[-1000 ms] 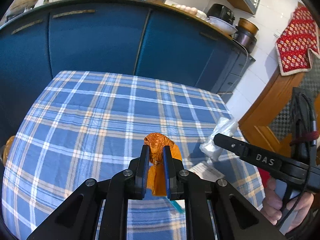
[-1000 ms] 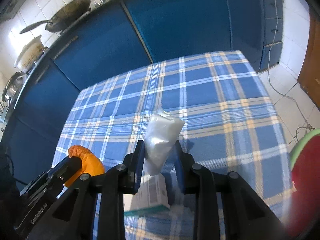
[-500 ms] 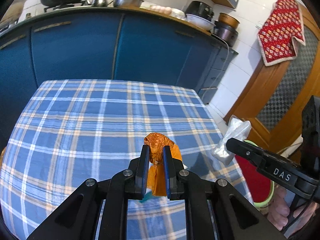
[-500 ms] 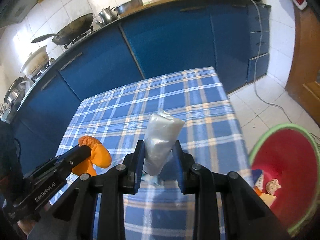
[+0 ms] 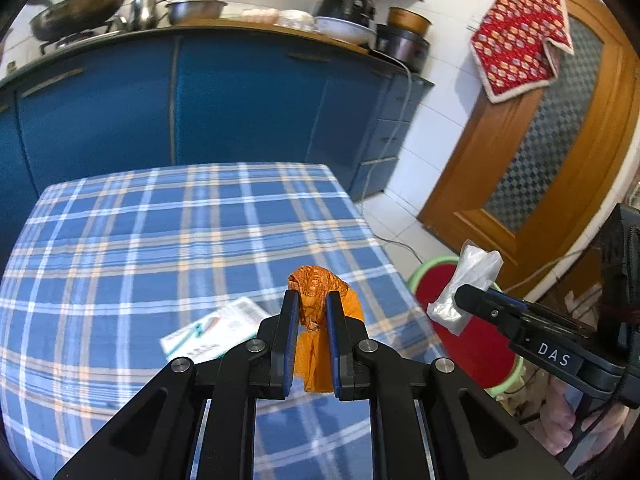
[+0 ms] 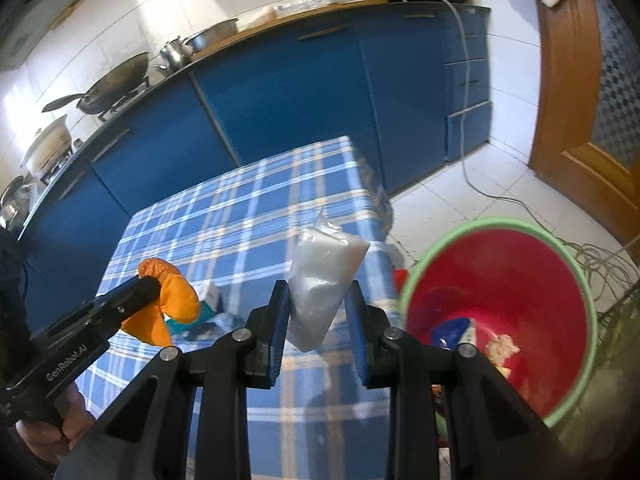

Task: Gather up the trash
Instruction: 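Carry the white packet over the red bucket with the right tool while the left carries the glove, then open the right tool to drop the packet while the left drops the glove into the bucket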

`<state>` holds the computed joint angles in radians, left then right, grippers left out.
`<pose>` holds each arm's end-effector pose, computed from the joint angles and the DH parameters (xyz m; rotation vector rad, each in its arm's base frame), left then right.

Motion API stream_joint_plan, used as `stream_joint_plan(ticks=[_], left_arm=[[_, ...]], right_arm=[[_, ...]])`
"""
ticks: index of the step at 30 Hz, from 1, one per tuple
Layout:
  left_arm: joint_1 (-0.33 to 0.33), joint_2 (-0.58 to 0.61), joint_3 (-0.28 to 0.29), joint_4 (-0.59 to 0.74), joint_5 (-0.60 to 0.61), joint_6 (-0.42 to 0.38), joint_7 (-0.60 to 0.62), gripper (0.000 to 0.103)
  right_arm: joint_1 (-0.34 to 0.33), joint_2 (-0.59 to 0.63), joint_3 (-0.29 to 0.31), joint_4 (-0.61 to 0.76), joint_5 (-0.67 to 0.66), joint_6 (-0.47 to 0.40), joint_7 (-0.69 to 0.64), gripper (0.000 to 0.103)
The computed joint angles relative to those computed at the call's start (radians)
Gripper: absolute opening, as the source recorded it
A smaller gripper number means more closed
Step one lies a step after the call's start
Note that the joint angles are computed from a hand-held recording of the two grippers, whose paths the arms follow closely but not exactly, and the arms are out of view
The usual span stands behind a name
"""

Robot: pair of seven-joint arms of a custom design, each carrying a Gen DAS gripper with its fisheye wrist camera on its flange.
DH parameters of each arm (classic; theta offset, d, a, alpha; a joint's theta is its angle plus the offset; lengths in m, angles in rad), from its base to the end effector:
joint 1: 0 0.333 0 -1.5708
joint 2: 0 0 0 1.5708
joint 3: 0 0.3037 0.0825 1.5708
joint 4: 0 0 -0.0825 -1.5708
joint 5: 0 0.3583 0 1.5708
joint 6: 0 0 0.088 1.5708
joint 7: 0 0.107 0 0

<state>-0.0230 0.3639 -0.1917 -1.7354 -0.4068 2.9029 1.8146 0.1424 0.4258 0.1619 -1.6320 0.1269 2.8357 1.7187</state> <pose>0.6639 -0.1027 0.4650 -1.7770 1.8892 -1.0590 0.6683 0.1832 0.4686 -1.6913 1.6756 -0.3691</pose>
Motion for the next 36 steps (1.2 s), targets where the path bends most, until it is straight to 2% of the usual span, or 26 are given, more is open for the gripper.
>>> stream_joint_plan(ticks=[4, 21, 36], left_arm=[[-0.02, 0.007, -0.009, 0.009, 0.012, -0.014, 0.001, 0.013], [-0.125, 0.095, -0.017, 0.113, 0.11, -0.108, -0.039, 0.013], [-0.185, 0.215, -0.02, 0.249, 0.169, -0.172, -0.048, 0.015]], right_arm=[[-0.01, -0.034, -0.015, -0.055, -0.001, 0.012, 0.009, 0.031], [-0.103, -0.084, -0.012, -0.185, 0.103, 0.038, -0.045, 0.032], [-0.152, -0.071, -0.021, -0.211, 0.169, 0.022, -0.061, 0.036]])
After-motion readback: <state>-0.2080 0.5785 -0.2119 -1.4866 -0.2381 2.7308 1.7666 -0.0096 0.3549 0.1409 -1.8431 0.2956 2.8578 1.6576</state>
